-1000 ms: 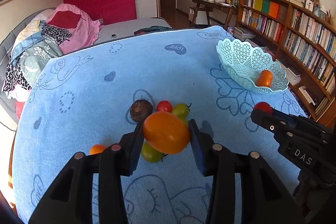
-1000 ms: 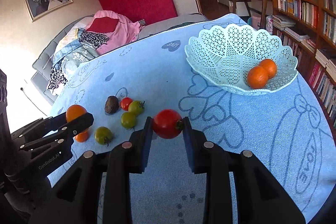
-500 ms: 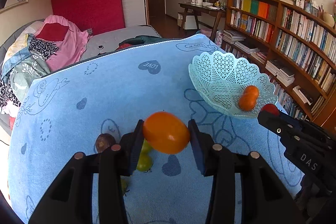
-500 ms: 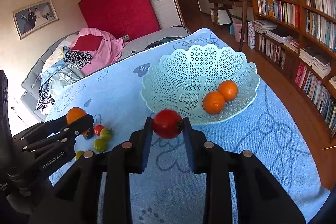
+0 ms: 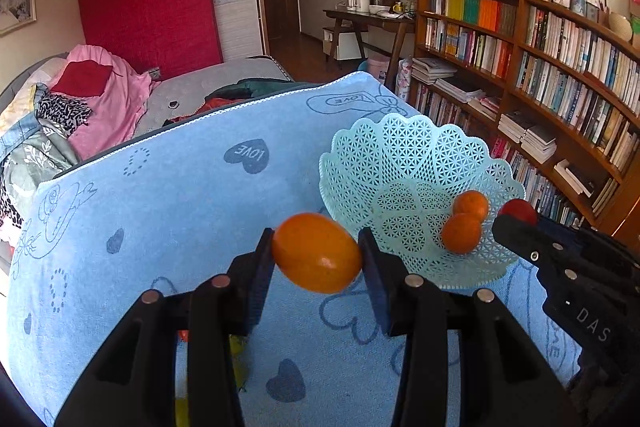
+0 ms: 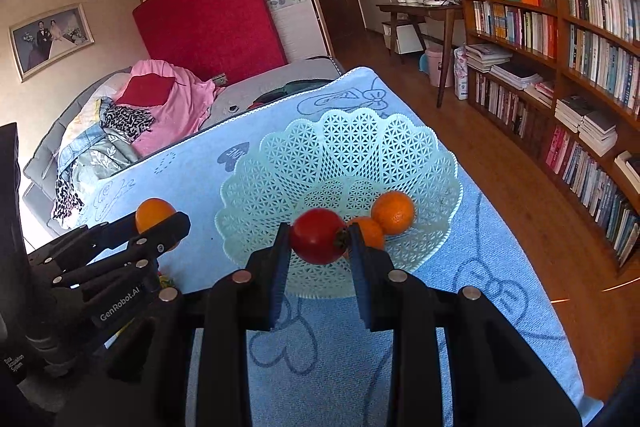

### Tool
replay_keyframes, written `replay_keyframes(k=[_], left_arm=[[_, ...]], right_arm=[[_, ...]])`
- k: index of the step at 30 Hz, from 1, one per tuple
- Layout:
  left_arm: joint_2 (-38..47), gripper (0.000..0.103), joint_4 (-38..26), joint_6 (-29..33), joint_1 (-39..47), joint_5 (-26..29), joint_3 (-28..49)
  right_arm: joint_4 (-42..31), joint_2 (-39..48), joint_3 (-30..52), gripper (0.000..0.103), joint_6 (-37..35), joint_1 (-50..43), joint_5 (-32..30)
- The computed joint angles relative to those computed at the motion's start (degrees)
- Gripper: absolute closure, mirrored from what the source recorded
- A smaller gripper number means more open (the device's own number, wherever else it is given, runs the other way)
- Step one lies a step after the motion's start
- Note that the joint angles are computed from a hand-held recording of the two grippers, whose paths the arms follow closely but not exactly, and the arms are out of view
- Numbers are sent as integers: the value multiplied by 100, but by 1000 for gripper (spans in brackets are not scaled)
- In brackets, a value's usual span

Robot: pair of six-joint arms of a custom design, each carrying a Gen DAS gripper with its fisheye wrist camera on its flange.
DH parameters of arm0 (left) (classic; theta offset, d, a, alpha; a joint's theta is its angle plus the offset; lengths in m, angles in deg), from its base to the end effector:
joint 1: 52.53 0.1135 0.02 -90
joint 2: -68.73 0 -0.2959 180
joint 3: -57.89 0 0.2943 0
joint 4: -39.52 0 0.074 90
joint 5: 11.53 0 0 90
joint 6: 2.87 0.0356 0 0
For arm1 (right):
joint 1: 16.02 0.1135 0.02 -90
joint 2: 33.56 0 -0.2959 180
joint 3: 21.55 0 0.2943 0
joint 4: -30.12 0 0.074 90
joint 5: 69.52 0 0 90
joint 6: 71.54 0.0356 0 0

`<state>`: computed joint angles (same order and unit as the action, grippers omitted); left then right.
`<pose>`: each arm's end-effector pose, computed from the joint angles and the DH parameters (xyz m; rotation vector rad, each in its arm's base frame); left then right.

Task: Organize fruits
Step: 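Carry both fruits to the basket and release the orange from the left tool, then lower the red tomato into the basket and open the right tool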

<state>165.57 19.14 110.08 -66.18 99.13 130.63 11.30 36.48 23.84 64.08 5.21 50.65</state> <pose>0.3862 -0.1067 0.2119 0.8902 2.1310 -0.3400 0.2512 0.0784 0.1968 0.7117 2.0901 0.0260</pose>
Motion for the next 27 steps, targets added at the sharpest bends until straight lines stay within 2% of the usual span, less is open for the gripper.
replay_keyframes(k=[10, 21, 22, 27], left_arm=[[617, 60, 102, -201, -340, -236, 477], [825, 60, 187, -297, -366, -27, 701], [819, 58, 205, -299, -362, 12, 695], [756, 38, 417, -322, -349, 82, 598]], right_arm=[[428, 557, 79, 73, -284, -651, -456], [670, 932, 194, 73, -355, -812, -595], [680, 948, 203, 73, -355, -817, -591], [710, 1003, 230, 73, -304, -852, -582]])
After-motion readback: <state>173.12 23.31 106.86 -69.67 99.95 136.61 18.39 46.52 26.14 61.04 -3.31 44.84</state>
